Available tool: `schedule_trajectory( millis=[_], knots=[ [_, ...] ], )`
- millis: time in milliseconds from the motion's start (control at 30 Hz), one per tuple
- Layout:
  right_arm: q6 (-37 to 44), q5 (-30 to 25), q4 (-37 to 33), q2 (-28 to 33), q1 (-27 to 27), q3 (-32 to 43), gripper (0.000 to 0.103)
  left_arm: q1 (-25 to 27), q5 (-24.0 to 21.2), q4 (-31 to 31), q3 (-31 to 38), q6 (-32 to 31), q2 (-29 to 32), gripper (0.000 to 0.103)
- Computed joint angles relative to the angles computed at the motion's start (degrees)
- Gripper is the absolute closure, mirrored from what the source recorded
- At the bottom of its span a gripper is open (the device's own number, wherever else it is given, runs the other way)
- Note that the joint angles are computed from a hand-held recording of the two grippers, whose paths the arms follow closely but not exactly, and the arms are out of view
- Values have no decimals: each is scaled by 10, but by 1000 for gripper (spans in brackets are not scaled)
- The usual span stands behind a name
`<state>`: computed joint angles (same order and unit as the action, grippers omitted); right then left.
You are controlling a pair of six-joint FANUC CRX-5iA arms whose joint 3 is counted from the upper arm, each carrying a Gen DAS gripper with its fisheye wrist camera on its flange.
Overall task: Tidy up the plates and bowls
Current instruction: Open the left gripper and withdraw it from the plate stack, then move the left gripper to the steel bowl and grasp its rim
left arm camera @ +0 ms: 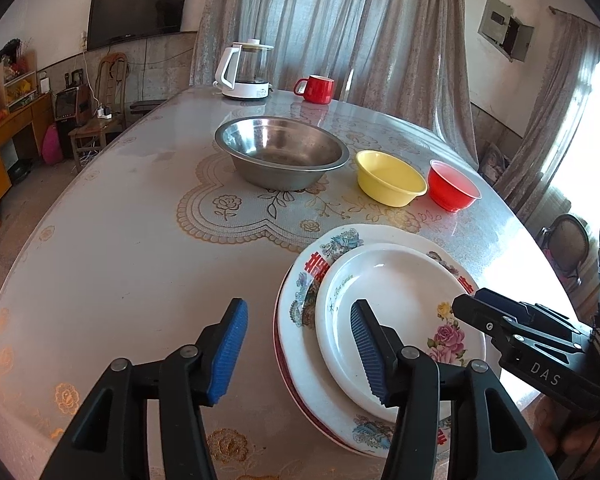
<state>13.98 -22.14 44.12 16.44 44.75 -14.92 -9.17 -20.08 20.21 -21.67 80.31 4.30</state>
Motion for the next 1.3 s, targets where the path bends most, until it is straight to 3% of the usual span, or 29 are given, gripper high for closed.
schedule_trajectory(
  millis=[333, 633, 867, 967, 1033, 1100, 1200, 1300],
  knots=[
    [95, -3, -94, 17, 4, 50, 62, 11, -8, -11, 3, 21, 6, 44],
    [222, -19, -249, 42, -2, 123, 62, 39, -15, 35, -4, 21, 17, 46],
    [322, -43, -359, 66, -9, 183, 62, 57, -18, 107, -16, -27, 31, 48],
    [373, -51, -425, 75, -20, 213, 51, 58, 6, 159, -32, -75, 30, 45],
    [396, -58, -457, 82, -27, 232, 49, 61, 11, 195, -34, -100, 35, 43],
    [409, -62, -476, 87, -33, 246, 49, 59, 34, 231, -42, -127, 36, 33],
    [427, -68, -497, 98, -40, 270, 49, 56, 53, 280, -43, -165, 42, 29],
    [448, -78, -521, 114, -50, 304, 49, 62, 27, 322, -23, -187, 59, 25]
  ],
)
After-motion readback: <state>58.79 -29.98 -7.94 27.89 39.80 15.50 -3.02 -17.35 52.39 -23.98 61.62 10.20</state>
